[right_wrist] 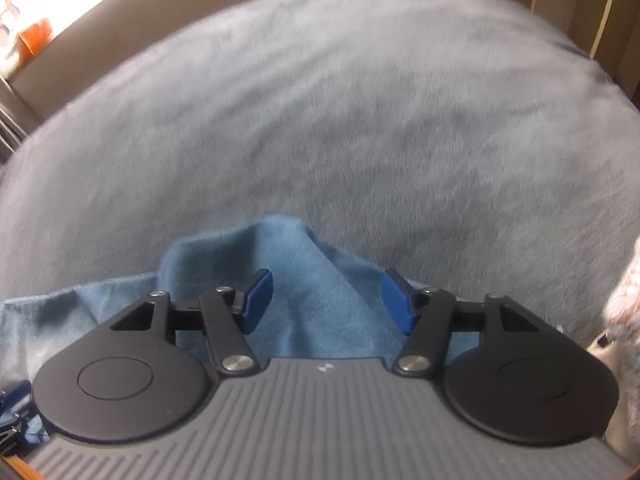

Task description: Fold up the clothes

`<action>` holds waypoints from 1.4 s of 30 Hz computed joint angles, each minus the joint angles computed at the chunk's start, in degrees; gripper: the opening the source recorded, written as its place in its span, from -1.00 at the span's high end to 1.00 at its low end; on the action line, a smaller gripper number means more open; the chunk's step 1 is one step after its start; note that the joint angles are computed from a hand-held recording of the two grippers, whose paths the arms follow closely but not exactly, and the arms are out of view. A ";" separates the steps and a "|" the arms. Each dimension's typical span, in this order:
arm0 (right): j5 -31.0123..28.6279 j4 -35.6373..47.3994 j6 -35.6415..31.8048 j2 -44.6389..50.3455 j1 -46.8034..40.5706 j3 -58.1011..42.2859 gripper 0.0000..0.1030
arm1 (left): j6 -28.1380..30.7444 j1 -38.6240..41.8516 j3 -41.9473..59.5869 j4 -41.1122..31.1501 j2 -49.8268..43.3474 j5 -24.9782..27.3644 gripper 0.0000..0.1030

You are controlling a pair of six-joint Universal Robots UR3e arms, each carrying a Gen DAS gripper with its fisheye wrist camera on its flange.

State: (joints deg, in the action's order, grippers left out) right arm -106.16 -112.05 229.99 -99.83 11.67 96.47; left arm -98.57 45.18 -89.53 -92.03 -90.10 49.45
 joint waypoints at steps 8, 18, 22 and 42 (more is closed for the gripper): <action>-4.20 3.48 -3.49 4.16 5.90 -4.83 0.87 | 0.58 0.48 -0.03 -0.74 -0.36 -0.61 -0.03; -8.97 9.14 -13.77 34.60 26.67 -45.22 0.23 | 0.71 0.68 0.05 -1.14 -0.39 -0.76 -0.03; -7.87 3.68 -18.47 34.80 28.23 -44.37 0.00 | 1.40 1.05 0.38 -2.02 -0.38 -0.72 -0.03; 13.61 -21.08 15.20 -16.81 -2.83 25.00 -0.13 | 0.62 0.87 0.46 -1.89 -0.67 -0.71 -0.03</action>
